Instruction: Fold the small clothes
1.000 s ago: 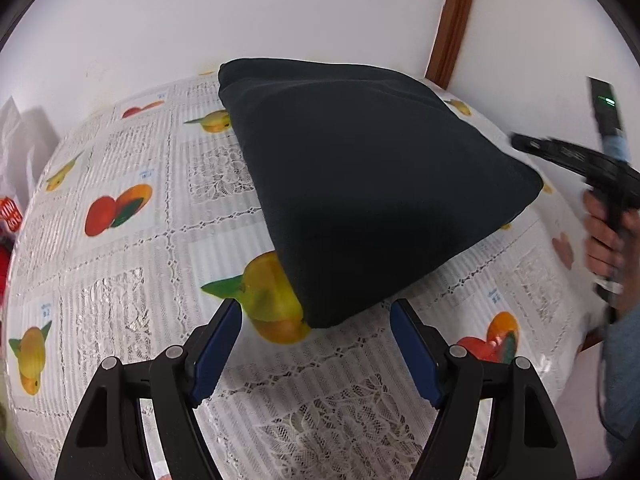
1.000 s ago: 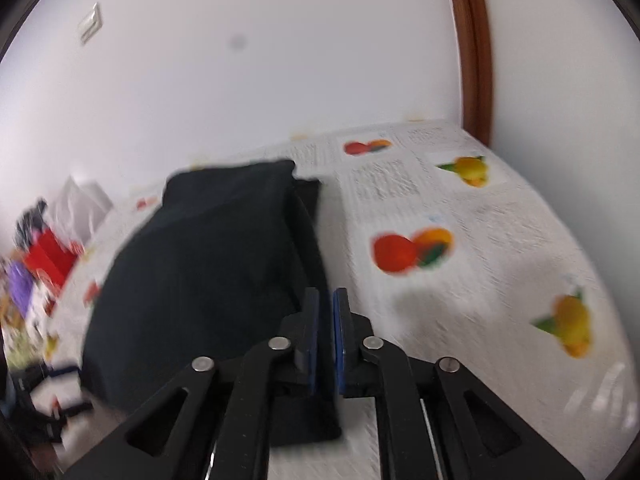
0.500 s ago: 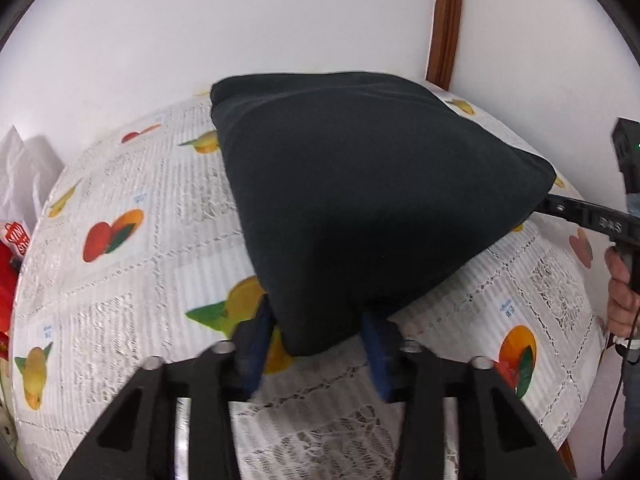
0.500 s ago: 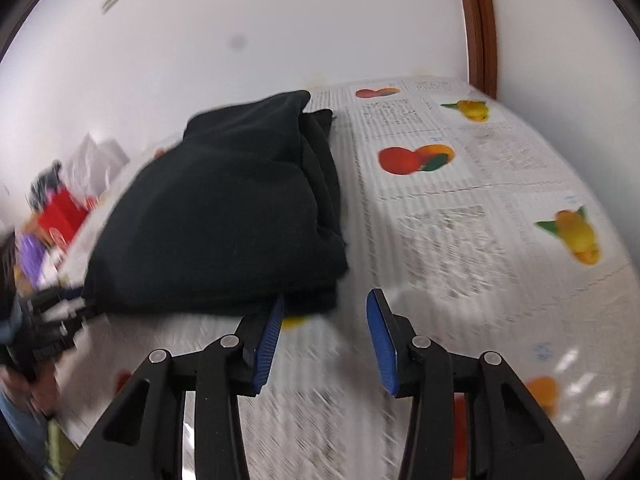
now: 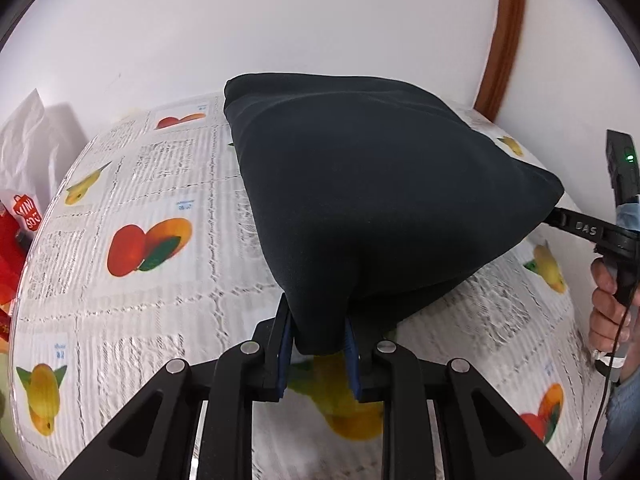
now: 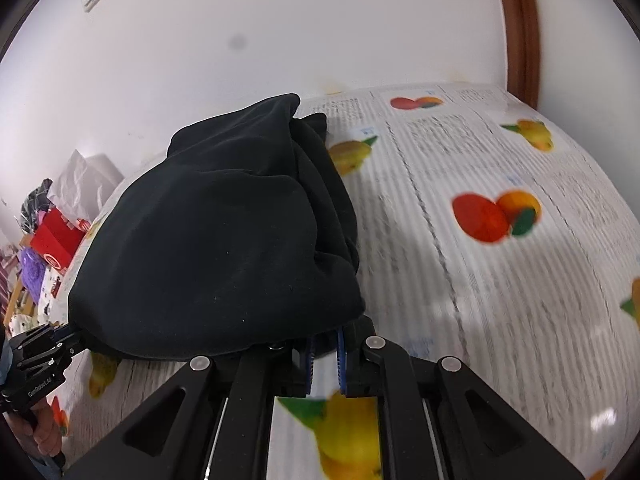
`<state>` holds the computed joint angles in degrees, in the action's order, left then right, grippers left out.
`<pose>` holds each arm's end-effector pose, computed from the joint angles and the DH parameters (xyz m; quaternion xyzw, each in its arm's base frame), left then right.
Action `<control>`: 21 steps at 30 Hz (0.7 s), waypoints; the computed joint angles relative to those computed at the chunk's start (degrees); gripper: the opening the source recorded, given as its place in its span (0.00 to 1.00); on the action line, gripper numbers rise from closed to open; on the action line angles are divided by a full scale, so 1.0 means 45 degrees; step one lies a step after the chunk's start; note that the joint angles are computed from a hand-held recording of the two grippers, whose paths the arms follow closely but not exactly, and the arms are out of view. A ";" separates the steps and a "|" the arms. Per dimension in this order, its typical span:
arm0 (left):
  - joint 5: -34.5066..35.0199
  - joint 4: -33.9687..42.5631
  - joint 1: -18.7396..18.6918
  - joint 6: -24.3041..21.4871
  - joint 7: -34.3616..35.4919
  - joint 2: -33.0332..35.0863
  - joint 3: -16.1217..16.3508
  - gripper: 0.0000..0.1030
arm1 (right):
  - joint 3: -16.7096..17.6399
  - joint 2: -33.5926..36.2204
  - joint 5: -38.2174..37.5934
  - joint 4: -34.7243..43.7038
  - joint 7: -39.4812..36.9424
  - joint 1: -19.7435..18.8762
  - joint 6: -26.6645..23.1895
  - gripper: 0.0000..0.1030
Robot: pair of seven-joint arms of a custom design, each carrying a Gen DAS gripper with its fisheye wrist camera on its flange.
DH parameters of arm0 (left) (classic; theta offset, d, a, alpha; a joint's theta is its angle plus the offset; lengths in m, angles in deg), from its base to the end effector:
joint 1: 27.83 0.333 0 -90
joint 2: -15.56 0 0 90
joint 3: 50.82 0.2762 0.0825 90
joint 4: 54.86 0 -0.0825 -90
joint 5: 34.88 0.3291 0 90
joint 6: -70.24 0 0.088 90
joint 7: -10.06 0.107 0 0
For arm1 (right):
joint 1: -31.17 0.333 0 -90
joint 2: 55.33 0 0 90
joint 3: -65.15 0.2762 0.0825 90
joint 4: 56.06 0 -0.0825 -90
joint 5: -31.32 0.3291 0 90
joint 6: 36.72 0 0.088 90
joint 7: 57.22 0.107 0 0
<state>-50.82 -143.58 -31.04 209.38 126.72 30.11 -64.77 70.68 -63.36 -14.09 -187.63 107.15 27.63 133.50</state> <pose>0.5983 -0.1668 0.5535 -0.4449 0.8287 -0.3096 0.1396 0.4880 0.0673 0.4775 -0.4511 0.7860 -0.2582 0.3346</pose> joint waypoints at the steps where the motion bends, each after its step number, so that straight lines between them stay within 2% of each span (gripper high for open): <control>1: 0.0037 0.0158 -0.0010 -0.0099 -0.0016 0.0112 0.0004 0.21 | -0.0045 -0.0085 0.0180 -0.0014 -0.0179 0.0060 -0.0046 0.13; 3: 0.0032 0.0423 0.0020 -0.0231 0.0067 0.0312 -0.0029 0.21 | -0.0118 -0.0528 0.0456 -0.0446 -0.0625 0.0094 0.0101 0.16; 7: -0.0162 -0.0002 0.0099 0.0172 0.0411 0.0143 -0.0104 0.21 | 0.0499 -0.2437 0.0126 -0.1951 -0.0456 -0.0824 -0.0227 0.19; 9: -0.0285 -0.0178 0.0100 0.0340 0.0372 0.0069 -0.0110 0.21 | 0.0466 -0.2971 0.0667 -0.2126 -0.1097 -0.0895 -0.0281 0.19; 11: -0.0439 -0.0701 0.0137 0.0629 0.0467 -0.0269 -0.0128 0.20 | 0.0518 -0.2874 0.1174 -0.1766 -0.1826 -0.0945 -0.0232 0.19; 14: -0.0463 -0.0788 0.0081 0.0651 0.0482 -0.0305 -0.0070 0.20 | 0.0516 -0.1647 0.2283 -0.0355 -0.3392 -0.0687 -0.0105 0.19; 16: -0.0546 -0.0589 0.0101 0.0394 0.0478 -0.0219 -0.0054 0.20 | 0.0665 -0.0435 0.2545 0.0998 -0.4174 -0.0609 -0.0411 0.20; 19: -0.0686 -0.0246 0.0158 0.0044 0.0529 -0.0022 -0.0050 0.20 | 0.0049 0.1225 0.4015 0.2711 -0.5893 0.0279 -0.0860 0.35; 21: -0.0855 -0.0014 0.0244 -0.0248 0.0587 0.0099 -0.0068 0.20 | -0.0270 0.1743 0.4179 0.3268 -0.6030 0.0589 -0.1029 0.40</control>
